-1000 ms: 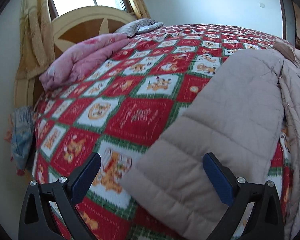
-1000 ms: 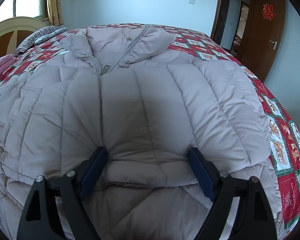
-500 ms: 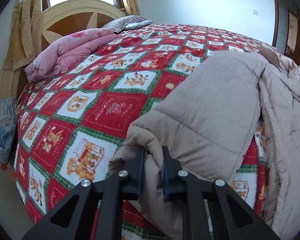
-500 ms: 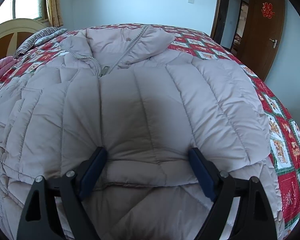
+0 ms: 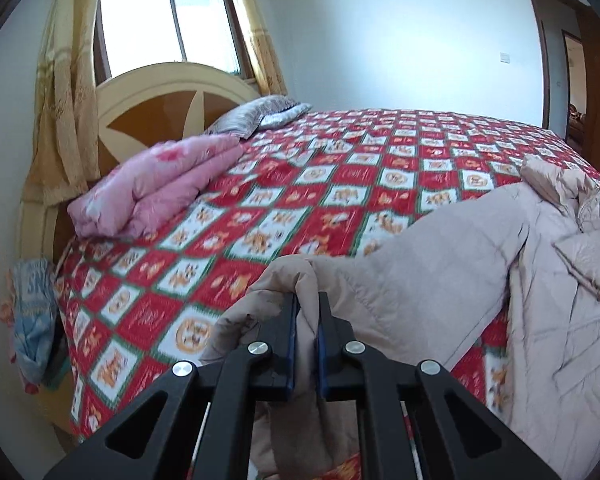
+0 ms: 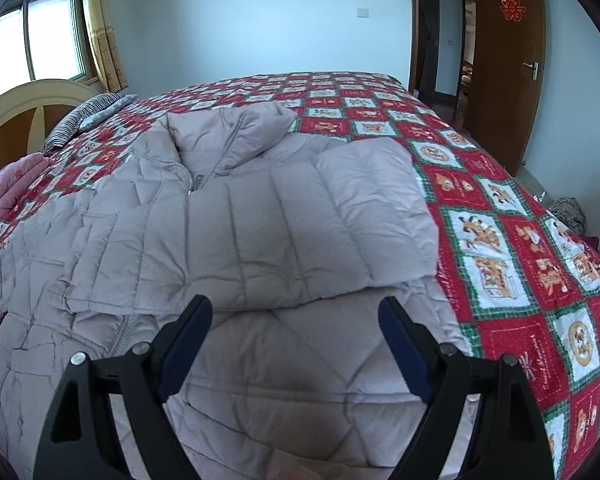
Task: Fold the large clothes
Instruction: 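Grasp the other sleeve with the left gripper and fold it across the body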
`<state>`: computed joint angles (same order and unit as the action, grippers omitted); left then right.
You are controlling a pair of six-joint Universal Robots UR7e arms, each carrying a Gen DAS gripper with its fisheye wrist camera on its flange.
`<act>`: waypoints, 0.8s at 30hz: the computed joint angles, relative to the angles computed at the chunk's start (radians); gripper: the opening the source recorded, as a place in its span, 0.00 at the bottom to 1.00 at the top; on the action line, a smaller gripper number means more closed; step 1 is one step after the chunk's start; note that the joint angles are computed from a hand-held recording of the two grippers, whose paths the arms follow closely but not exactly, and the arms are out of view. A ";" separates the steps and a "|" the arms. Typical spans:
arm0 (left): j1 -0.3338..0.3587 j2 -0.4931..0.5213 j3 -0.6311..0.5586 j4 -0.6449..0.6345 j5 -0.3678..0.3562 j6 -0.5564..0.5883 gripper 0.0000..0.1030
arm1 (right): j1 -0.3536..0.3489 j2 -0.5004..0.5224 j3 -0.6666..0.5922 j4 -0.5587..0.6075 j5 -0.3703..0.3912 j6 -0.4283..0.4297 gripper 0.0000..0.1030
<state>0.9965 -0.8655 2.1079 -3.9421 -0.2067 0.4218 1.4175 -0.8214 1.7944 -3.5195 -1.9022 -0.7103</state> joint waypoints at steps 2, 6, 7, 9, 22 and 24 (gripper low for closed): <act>-0.009 0.027 -0.058 -0.005 -0.013 0.053 0.07 | -0.008 -0.008 0.009 -0.003 -0.013 0.001 0.85; -0.036 0.120 -0.211 -0.073 -0.024 0.224 0.07 | -0.026 -0.014 0.042 -0.042 -0.003 -0.023 0.85; -0.044 0.135 -0.240 -0.056 -0.034 0.226 0.07 | -0.029 -0.012 0.048 -0.060 -0.001 -0.038 0.85; -0.063 0.171 -0.310 -0.036 -0.061 0.244 0.07 | -0.036 -0.002 0.054 -0.091 0.006 -0.062 0.85; -0.144 0.472 -0.699 0.244 -0.256 0.289 0.07 | -0.095 -0.007 0.077 -0.083 0.103 -0.017 0.85; -0.146 0.499 -0.717 0.333 -0.280 0.209 0.07 | -0.100 -0.009 0.081 -0.084 0.114 -0.012 0.85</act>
<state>0.8502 -0.3660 1.3914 -3.6096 -0.4872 0.6305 1.3179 -0.8302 1.8757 -3.6039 -1.7882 -0.7222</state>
